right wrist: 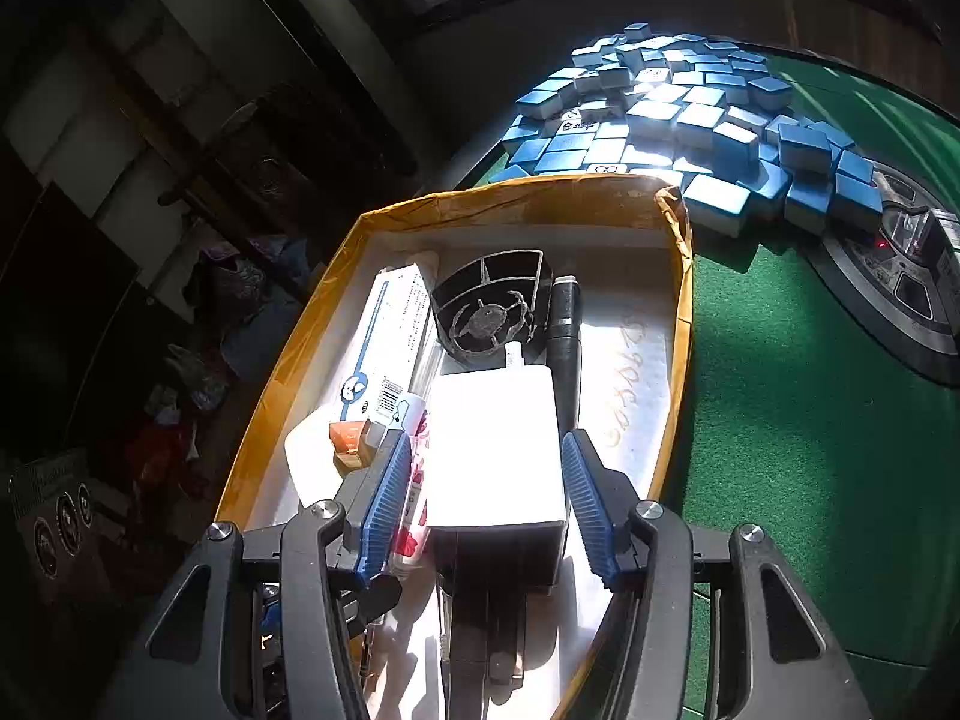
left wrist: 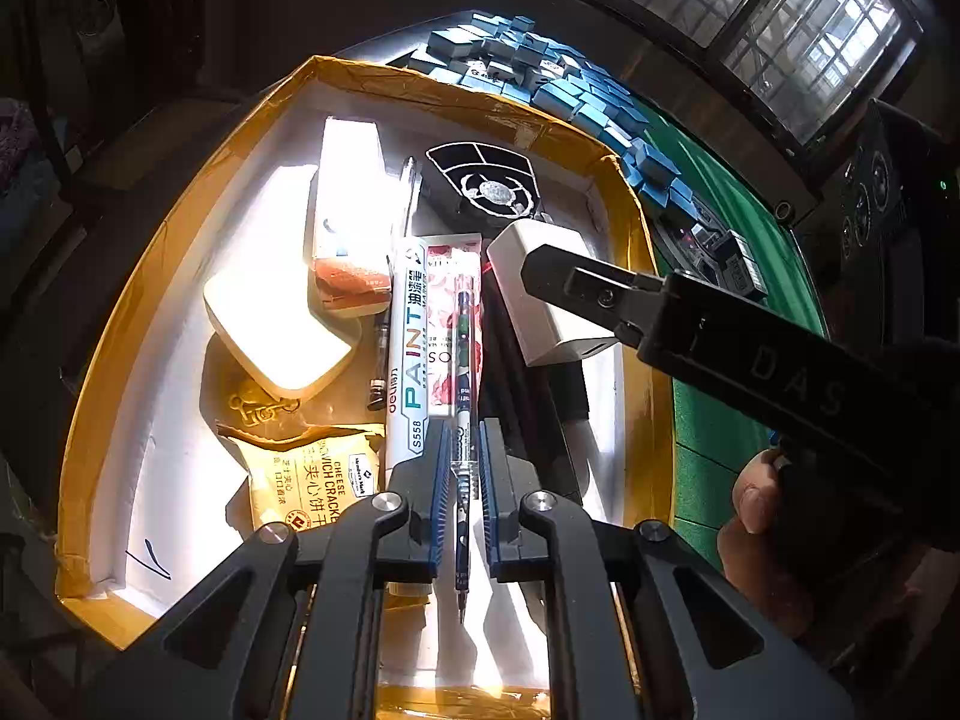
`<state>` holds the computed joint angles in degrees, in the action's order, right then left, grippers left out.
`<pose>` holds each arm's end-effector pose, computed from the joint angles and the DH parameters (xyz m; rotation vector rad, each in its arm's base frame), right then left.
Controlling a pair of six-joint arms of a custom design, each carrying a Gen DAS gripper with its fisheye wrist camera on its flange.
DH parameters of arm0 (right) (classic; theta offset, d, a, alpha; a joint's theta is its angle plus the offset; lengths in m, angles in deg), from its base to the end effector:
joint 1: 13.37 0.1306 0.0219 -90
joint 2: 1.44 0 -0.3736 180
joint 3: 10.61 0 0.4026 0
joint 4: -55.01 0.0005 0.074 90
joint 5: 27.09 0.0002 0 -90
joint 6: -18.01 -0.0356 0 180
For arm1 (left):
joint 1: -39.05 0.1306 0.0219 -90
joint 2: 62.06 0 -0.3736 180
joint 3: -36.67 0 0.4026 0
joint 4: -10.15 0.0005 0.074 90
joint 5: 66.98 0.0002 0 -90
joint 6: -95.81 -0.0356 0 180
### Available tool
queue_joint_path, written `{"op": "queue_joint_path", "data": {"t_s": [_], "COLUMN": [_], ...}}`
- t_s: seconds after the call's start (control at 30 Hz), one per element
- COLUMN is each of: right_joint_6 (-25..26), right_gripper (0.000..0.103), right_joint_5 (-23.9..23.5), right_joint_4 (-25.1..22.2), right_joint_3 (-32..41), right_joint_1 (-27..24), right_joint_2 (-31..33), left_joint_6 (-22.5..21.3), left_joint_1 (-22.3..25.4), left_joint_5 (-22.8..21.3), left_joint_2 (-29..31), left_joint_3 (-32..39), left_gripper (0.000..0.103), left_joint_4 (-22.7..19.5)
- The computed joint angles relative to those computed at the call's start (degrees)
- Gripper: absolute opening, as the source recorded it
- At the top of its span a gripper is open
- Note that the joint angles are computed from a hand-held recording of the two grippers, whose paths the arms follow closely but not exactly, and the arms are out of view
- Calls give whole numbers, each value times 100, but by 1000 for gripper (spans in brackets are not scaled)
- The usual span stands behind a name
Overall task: Organize objects
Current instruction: 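Open both grippers to release the charger and pen into the box, then move the left gripper from the box to the white cigarette pack on the round base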
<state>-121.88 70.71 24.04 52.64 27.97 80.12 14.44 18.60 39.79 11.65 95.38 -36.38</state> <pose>0.3192 0.2737 0.2907 0.2492 2.4857 0.5432 0.3311 -0.1349 0.2899 0.3757 2.6560 -0.5532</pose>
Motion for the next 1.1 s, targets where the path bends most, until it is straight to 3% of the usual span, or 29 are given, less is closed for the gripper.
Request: {"op": "queue_joint_path", "data": {"t_s": [0.13,0.27,0.43,0.63,0.8,0.93,1.1], "right_joint_6": [32,293,681,949,884,632,769], "right_gripper": [48,49,50,52,52,51,51], "right_joint_5": [-176,-267,-592,-711,-797,-1667,-1461], "right_joint_4": [338,441,106,-690,-945,-829,-1185], "right_joint_3": [-271,-566,-970,-1418,-1759,-2001,-1992], "right_joint_1": [-46,-114,-601,-1761,-2924,-3771,-4248], "right_joint_2": [-376,-970,-1912,-2991,-3381,-3468,-3764], "left_joint_6": [93,345,429,435,495,441,406], "left_joint_1": [74,65,-351,-1290,-1976,-2375,-2723], "left_joint_5": [41,-126,-268,-299,-625,-914,-1204], "left_joint_2": [-99,-428,-489,-32,755,1465,2622], "left_joint_3": [50,83,297,799,1582,2349,3615], "left_gripper": [17,50,50,50,50,50,50], "left_joint_4": [-102,23,159,231,314,259,-17]}}
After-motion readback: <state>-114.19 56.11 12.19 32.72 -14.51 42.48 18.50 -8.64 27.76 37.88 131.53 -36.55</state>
